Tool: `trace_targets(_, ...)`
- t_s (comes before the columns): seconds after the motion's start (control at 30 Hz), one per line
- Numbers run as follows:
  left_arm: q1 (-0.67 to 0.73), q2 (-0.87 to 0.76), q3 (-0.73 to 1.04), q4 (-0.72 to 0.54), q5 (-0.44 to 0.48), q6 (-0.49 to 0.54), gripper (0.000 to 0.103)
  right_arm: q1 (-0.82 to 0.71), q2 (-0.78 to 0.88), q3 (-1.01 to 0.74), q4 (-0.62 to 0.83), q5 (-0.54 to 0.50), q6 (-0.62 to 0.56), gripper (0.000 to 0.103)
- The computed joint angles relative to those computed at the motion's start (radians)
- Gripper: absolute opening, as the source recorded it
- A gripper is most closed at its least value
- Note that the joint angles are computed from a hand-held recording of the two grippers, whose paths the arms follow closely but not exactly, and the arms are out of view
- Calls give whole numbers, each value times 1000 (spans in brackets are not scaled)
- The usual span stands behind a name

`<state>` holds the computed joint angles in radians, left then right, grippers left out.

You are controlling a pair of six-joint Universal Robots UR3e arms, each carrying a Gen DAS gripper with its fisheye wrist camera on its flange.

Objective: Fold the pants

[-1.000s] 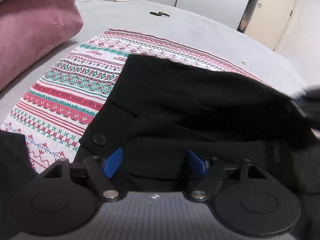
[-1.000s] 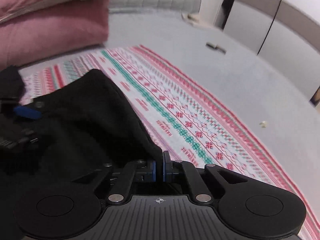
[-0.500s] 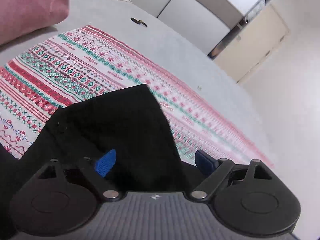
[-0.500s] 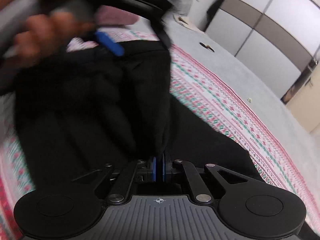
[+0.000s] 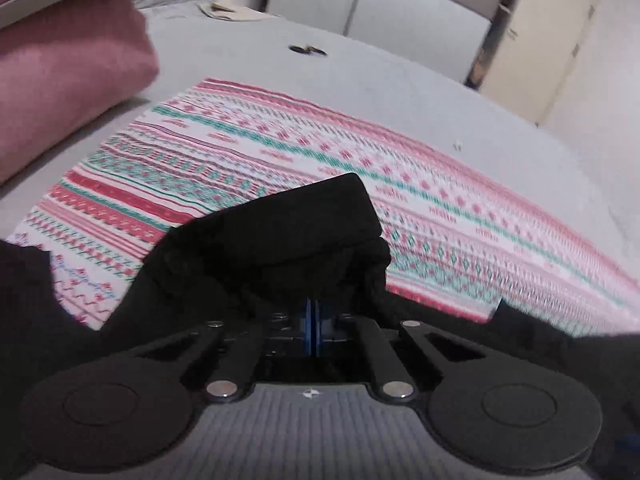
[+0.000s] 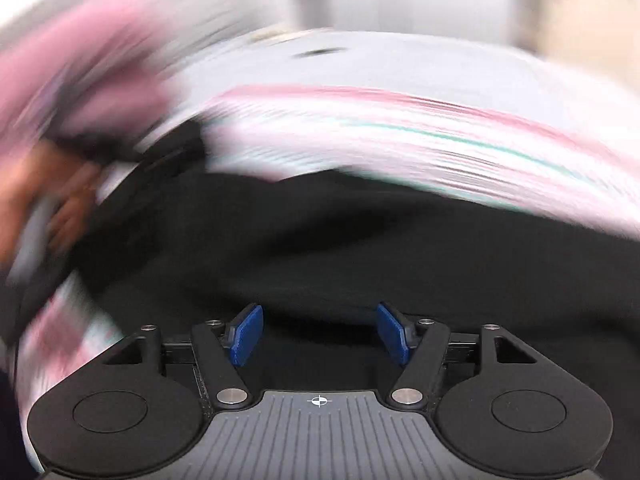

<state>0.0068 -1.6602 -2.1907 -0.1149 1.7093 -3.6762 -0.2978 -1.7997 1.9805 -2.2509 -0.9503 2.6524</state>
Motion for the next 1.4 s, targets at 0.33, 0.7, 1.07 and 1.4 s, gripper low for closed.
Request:
trace_targets(0.33,49,-2,-22,42,-90,-61,26,-412,556,-556,-89,19,545,65)
trace_targets(0.7,-117,-205,141,178,50,128,99,-325,996,-1034,-99,-248,748,48)
trace_targets(1.07,-168,-223,191,105,267,48,31,-368,829,-952,-157,-141,615,2)
trace_targets(1.4,-45,177,-129,-2,145,-232,30,-798,187,-124,-96,169,427,2)
